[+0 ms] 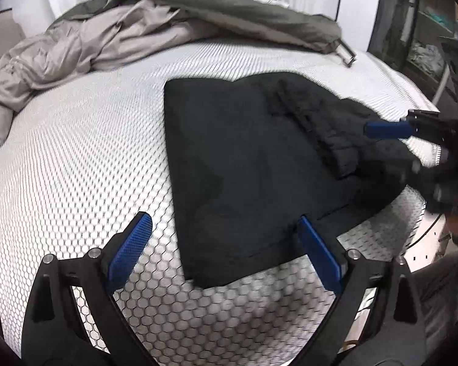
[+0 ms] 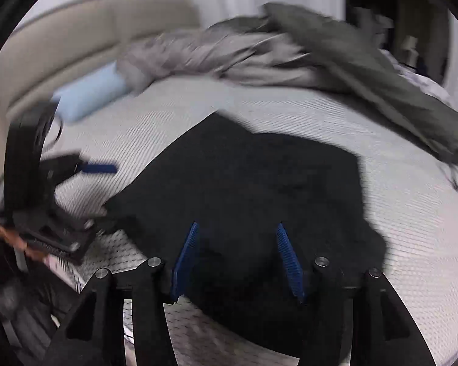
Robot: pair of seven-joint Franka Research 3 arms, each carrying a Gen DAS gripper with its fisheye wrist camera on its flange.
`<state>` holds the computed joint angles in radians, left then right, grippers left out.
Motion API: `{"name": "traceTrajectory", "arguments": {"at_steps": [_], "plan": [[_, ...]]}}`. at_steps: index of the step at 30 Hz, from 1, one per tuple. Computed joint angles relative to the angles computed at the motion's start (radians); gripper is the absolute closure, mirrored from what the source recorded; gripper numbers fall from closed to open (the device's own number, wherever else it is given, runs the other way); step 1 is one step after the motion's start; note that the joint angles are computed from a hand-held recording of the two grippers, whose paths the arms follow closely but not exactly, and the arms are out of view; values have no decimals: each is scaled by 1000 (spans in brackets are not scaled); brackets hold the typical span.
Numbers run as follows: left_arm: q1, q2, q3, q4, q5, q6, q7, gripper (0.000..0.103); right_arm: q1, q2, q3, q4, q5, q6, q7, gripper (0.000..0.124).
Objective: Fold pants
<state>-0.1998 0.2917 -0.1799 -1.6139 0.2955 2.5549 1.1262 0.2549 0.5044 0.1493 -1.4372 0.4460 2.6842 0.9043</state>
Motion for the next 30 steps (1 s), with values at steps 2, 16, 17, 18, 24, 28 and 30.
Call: {"name": "traceTrajectory", "arguments": {"at_steps": [2,16,17,18,24,28,30], "plan": [[9,5,-5,-7,-24,-20,13,8,57,44,-48,49,-86,-25,61,70],[34,-10,-13,-28,-117,-37,91,7,-77,-48,-67,-64,-56,-14,397,85],[30,-12,-10,-26,-105,-37,83,7,-139,-55,-15,-73,47,-12,331,85],[25,-14,-7,-23,-93,-33,75,7,-199,-62,37,-82,163,-18,253,85],[23,-26,-1,-19,-79,28,24,7,-281,-19,85,-17,427,-187,57,85],[25,-19,6,-4,-64,24,-16,7,-236,-24,53,-11,448,-196,13,86],[29,-19,1,-3,-70,19,-10,7,-223,-50,49,-42,469,-186,-33,86]]}}
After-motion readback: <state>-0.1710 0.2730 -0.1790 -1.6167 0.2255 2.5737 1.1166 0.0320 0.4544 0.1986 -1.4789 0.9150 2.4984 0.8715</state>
